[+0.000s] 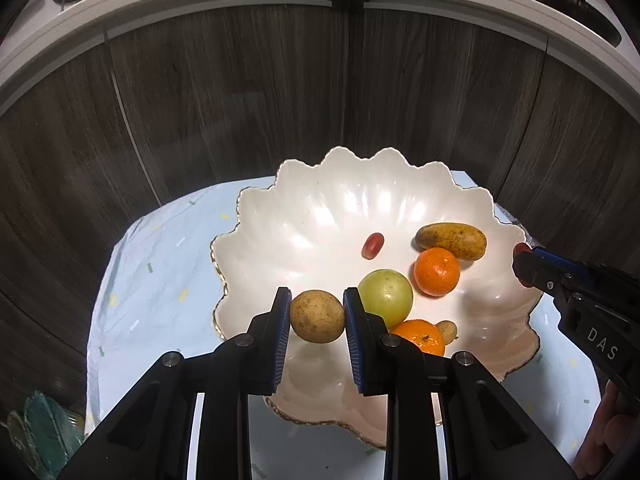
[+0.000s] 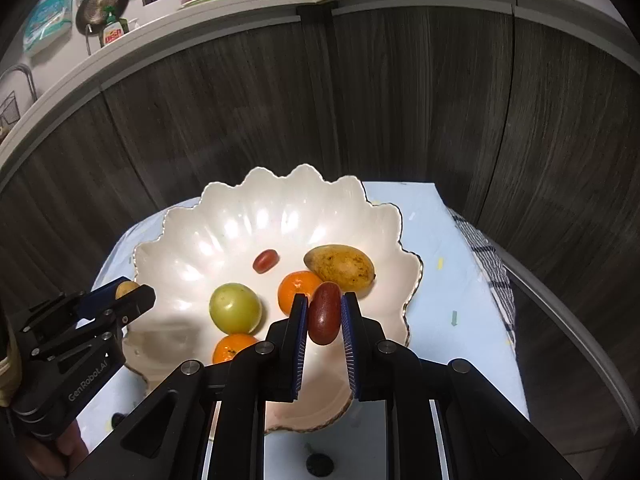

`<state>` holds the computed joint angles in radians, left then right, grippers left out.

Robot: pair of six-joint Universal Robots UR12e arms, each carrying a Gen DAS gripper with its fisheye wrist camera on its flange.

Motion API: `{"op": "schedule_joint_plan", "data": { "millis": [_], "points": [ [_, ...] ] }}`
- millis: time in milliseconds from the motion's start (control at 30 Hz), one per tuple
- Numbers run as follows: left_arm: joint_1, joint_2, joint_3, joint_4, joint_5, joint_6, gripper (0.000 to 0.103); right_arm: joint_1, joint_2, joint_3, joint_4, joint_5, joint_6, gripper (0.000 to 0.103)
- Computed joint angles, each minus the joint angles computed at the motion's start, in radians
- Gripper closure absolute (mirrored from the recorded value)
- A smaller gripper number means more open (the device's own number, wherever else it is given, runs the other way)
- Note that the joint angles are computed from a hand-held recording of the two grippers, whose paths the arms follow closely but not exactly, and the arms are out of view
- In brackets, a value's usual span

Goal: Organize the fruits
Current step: 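Carry the brown fruit and dark red plum over the white bowl, then open both grippers to drop the brown fruit and red plum into the bowl, then withdraw both open grippers from the bowl toward the cloth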

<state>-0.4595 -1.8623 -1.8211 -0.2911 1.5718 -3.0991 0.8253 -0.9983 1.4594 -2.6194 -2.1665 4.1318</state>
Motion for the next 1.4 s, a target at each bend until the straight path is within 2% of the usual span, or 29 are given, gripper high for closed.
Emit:
{"op": "schedule_joint_plan", "data": {
  "millis": [67, 233, 300, 367, 633, 800, 933, 1200, 1400],
  "points": [
    [0.001, -0.003, 0.003, -0.005, -0.002, 0.000, 0.075, -0.003, 0.000, 0.000, 0.005, 0.010, 0.004, 0.084],
    [-0.004, -0.008, 0.005, 0.009, 0.023, 0.007, 0.061, -0.006, 0.005, -0.007, 0.026, 0.012, 0.000, 0.082],
    [-0.004, -0.008, 0.006, 0.012, 0.030, 0.000, 0.048, -0.005, 0.004, -0.009, 0.036, 0.003, 0.006, 0.071],
    [-0.004, -0.007, 0.006, 0.017, 0.041, -0.001, 0.044, -0.002, 0.005, -0.013, 0.047, -0.019, 0.008, 0.056],
    [-0.007, 0.004, 0.002, 0.033, 0.067, -0.001, 0.027, 0.009, -0.001, -0.017, 0.054, -0.065, 0.013, 0.031],
    [-0.010, 0.015, -0.002, 0.045, 0.079, -0.002, 0.019, 0.015, -0.007, -0.020, 0.060, -0.087, 0.020, 0.028],
    [-0.011, 0.028, -0.008, 0.056, 0.084, -0.001, 0.017, 0.021, -0.013, -0.021, 0.065, -0.104, 0.029, 0.023],
    [-0.013, 0.054, -0.021, 0.070, 0.095, -0.004, 0.011, 0.034, -0.023, -0.025, 0.081, -0.135, 0.043, 0.021],
    [-0.013, 0.076, -0.035, 0.081, 0.100, -0.003, 0.010, 0.047, -0.031, -0.030, 0.088, -0.158, 0.045, 0.019]
  ]
}}
